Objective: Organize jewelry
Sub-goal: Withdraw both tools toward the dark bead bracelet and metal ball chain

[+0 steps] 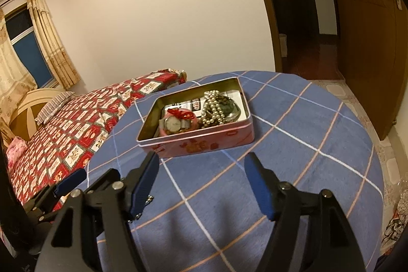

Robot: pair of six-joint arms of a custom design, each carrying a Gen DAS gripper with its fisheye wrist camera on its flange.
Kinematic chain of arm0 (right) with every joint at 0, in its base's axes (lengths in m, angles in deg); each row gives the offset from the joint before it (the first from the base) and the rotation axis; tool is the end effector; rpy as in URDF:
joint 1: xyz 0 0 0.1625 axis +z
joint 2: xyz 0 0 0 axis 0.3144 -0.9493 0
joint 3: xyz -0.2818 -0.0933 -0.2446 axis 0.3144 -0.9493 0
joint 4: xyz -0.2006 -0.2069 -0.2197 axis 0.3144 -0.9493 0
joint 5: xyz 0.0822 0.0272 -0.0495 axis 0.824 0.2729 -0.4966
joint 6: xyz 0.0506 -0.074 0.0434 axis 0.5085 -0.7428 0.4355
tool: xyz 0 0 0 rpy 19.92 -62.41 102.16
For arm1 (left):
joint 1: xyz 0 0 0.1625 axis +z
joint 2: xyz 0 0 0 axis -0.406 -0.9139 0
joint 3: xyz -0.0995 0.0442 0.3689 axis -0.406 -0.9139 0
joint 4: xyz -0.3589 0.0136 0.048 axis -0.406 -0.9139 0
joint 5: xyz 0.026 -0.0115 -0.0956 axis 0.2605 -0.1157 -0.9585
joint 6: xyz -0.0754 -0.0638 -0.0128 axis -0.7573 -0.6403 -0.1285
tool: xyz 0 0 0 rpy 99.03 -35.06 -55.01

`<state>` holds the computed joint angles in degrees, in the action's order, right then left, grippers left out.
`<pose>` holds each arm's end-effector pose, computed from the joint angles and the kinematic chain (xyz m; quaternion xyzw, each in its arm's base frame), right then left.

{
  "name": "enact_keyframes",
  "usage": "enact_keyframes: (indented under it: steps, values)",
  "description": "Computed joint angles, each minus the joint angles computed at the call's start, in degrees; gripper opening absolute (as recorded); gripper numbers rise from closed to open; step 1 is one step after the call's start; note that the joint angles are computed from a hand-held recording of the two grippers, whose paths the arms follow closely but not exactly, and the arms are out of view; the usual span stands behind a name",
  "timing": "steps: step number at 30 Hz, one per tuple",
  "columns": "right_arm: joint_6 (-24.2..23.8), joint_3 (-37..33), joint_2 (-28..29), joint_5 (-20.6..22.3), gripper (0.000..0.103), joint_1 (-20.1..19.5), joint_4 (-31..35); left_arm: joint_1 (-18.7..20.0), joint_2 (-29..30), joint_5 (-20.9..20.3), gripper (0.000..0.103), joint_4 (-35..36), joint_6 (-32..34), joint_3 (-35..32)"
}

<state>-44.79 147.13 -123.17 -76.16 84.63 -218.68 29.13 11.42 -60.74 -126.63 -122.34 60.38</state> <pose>0.1755 -0.2928 0.2419 0.2194 -0.8912 0.3642 0.1582 -0.3267 -0.2463 0.0879 0.0854 0.8159 -0.4444 0.3601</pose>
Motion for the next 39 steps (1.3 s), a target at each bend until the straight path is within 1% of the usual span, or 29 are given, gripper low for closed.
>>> enact_keyframes:
  steps: [5,7,9,16,20,24,26,28,32,35,36,39]
  values:
    - [-0.38,1.04,0.26,-0.77,0.073,1.96,-0.91,-2.32,-1.15,-1.59,0.073,4.26,-3.25,0.55]
    - [-0.93,1.59,0.41,-1.18,0.073,2.63,-1.56,-3.72,-2.15,-2.42,0.073,6.75,-5.76,1.36]
    - [-1.57,2.12,0.86,-1.78,0.073,3.11,-2.55,-4.67,-3.52,-3.65,0.073,7.63,-7.53,2.57]
    - [-2.44,3.45,1.82,-2.42,0.073,2.45,-2.78,-7.45,-7.56,-9.35,0.073,14.03,-14.34,6.34]
    - [-3.16,3.43,3.4,-3.01,0.073,2.5,-2.14,-7.85,-9.16,-11.17,0.073,14.25,-15.71,8.04]
    - [-2.84,2.23,5.01,-3.94,0.073,3.28,2.52,-7.42,-9.28,-11.4,0.073,13.07,-14.47,8.76]
    - [-2.69,1.07,6.97,-3.85,0.073,3.86,5.31,-7.04,-9.49,-11.39,0.073,12.9,-14.09,8.94]
    - [-2.78,-0.11,9.38,-3.85,0.072,4.59,6.61,-6.89,-10.05,-11.45,0.073,13.2,-14.11,9.22]
    - [-1.8,-3.28,13.36,-4.1,0.072,6.29,10.61,-6.81,-10.62,-12.09,0.073,15.38,-14.78,8.93]
    - [-2.09,-5.5,17.39,-6.59,0.072,8.64,11.54,-6.44,-10.56,-12.87,0.073,17.24,-15.09,8.28]
    - [-2.39,-5.85,18.18,-7.3,0.069,9.14,11.95,-6.4,-10.58,-13.06,0.073,17.67,-15.18,8.21]
    - [-2.92,-5.94,19.64,-9.05,0.068,9.58,11.63,-6.1,-10.64,-13.53,0.073,18.62,-15.53,8.07]
